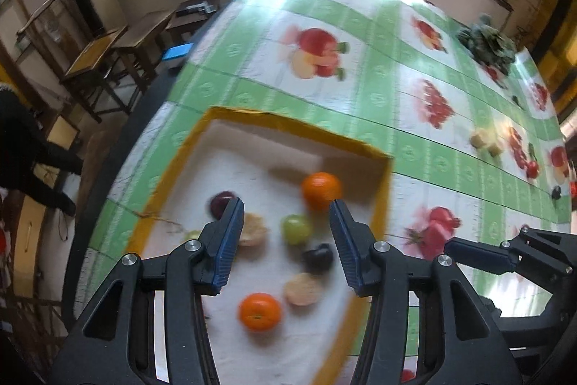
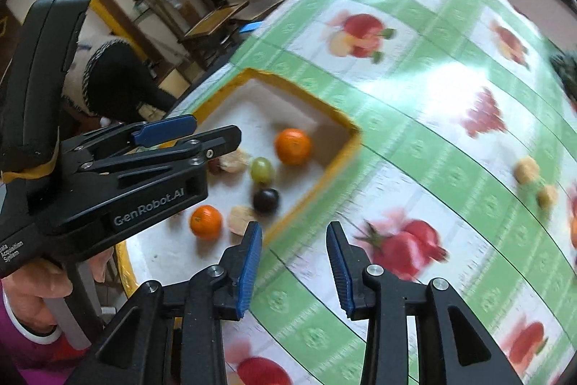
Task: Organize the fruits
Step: 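Move both grippers back from the tray to the bread cubes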
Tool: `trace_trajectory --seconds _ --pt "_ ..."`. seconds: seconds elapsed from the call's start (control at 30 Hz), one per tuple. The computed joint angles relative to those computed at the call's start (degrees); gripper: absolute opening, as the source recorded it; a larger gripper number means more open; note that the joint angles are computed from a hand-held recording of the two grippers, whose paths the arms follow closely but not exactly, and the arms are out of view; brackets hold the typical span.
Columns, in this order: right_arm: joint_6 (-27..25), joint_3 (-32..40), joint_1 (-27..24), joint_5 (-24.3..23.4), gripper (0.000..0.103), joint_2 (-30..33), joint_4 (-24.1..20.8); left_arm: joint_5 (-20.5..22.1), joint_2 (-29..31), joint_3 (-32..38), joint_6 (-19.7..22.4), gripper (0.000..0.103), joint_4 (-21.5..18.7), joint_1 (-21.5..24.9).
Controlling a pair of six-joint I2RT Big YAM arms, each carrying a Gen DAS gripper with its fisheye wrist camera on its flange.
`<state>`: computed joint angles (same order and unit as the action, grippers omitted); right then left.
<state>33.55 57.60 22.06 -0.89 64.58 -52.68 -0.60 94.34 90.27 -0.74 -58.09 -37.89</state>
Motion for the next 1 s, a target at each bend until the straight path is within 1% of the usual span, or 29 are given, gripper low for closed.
trace_trajectory --seconds 0.23,0.43,0.53,0.63,0.73,0.9,1.0 --pt "2.7 -6.1 -4.3 0.7 0.037 -8.9 -4.2 1.0 2.3 2.5 -0.3 0.049 -1.7 -5.3" --pt "3.3 -11.0 -11.0 0.3 0.037 -17.7 -9.3 3.1 5.7 6.3 -0.7 0.049 -2.9 -9.6" --pt "1.7 -12.7 -16.2 -0.4 0.037 -21.6 -12.1 4.5 7.7 8.9 0.0 0.049 -3.8 -11.4" --pt "-0.3 -13.8 -21.0 -1.6 0.037 -24.1 -13.5 4.2 9.8 11.4 0.7 0.049 -4.5 -13.0" --pt "-2.6 -14.9 -26.1 -3.3 0.037 -26.3 -14.5 4.9 12.1 14.1 0.9 0.049 -5.2 -14.0" --pt "-6.4 -15.7 -31.4 -4.7 0.037 -26.8 -14.6 5.0 15.7 18.1 1.5 0.049 -6.6 -15.2" --pt "-9.0 -15.9 -34.1 -5.8 0.037 -25.8 -13.7 6.2 17.7 20.3 2.9 0.049 -6.6 -15.7"
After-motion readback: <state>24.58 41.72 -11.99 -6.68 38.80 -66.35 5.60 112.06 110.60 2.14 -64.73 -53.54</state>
